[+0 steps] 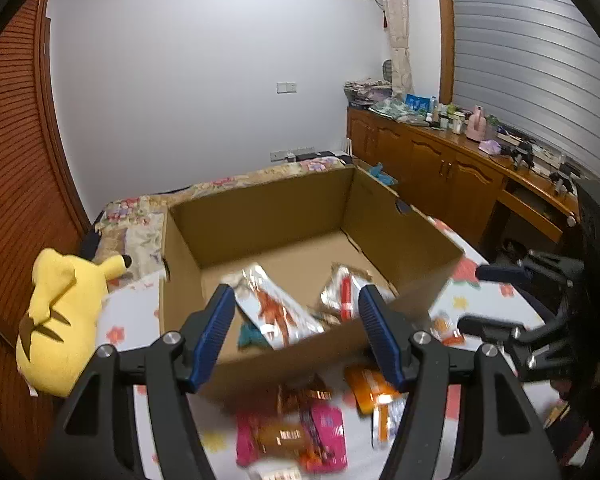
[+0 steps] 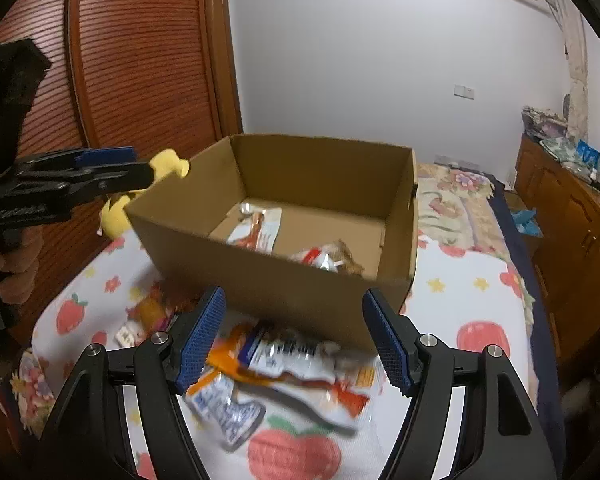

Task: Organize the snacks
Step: 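Move both tools back toward the remaining snacks, then grasp the small white wrapped bar with the left tool while the right tool grasps the silver orange-striped packet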

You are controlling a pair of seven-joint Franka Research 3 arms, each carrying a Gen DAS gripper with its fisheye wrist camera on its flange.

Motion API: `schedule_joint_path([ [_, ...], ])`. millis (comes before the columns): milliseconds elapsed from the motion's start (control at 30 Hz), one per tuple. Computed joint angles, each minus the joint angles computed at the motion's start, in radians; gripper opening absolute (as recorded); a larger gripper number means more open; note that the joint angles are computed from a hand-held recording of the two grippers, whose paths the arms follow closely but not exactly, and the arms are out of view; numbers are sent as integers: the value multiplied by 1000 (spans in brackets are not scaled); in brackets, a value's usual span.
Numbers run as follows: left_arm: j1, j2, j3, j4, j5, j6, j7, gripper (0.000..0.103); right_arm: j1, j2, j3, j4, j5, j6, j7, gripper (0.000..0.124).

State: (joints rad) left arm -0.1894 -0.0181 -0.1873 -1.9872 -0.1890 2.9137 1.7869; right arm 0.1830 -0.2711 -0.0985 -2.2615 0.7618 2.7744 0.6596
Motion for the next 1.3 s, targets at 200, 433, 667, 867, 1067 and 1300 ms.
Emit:
schedule_joint_path([
  [200,-30,-116,29,-168,2,24,0,65,-6,-100,12,-104,-39,17,52,73],
  [433,-80,-183,82,-300,4,43,-20,65,17,-157,7,-176,-85,16,92,73],
  [667,-71,-165,79,-375,51,36,-80,65,50,-113,10,-198,-101,-1,87,73],
  [867,-70,-142,88,-404,52,34,-87,65,56,-21,26,-161,-113,-22,75,73],
  [1067,-78,-136,98,-421,-2,43,-52,65,47,41,48,-116,-119,-57,54,73],
  [1300,-92,-130,113,-429,-81,55,7,65,17,74,74,-81,-191,-131,75,73],
])
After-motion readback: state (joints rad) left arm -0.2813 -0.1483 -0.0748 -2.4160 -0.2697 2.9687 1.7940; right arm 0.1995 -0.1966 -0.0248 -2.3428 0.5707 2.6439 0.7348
